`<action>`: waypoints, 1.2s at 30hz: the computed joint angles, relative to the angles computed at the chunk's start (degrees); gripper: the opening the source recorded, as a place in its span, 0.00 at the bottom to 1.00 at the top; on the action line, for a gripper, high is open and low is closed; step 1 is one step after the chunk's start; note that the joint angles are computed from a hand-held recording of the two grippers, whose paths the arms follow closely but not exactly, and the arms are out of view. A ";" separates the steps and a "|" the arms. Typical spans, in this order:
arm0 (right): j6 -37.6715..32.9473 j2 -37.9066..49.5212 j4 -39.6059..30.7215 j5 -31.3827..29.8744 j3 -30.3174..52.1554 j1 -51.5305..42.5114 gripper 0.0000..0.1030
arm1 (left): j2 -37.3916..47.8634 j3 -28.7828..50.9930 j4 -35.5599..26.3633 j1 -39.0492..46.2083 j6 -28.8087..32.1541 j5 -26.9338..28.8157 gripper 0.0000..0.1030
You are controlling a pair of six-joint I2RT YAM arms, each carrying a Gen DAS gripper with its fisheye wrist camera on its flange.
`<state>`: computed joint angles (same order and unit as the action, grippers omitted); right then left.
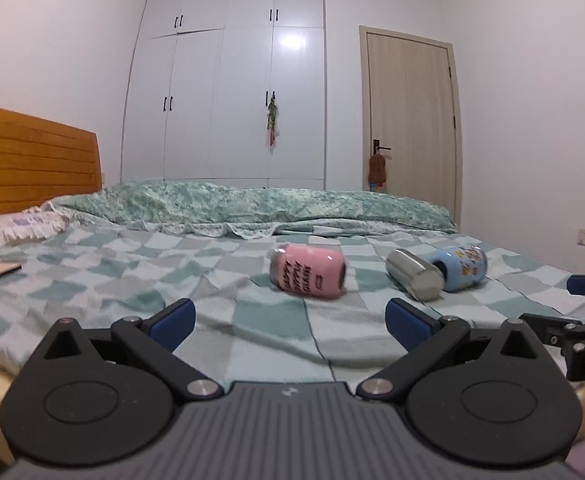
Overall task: Flip cup upright
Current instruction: 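Move the left tool to the pink cup and close its fingers around it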
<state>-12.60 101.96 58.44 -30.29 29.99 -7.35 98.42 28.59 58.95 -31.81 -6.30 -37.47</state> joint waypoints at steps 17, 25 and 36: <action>-4.86 15.13 -27.68 8.76 38.09 13.23 1.00 | 8.04 22.32 -14.38 17.51 10.76 14.44 1.00; -4.14 25.90 -41.14 9.97 57.99 13.13 1.00 | 19.57 42.38 -24.13 20.79 28.20 20.16 1.00; -5.82 48.93 -71.74 12.29 105.73 10.09 1.00 | 46.49 82.30 -42.52 20.41 60.62 26.11 1.00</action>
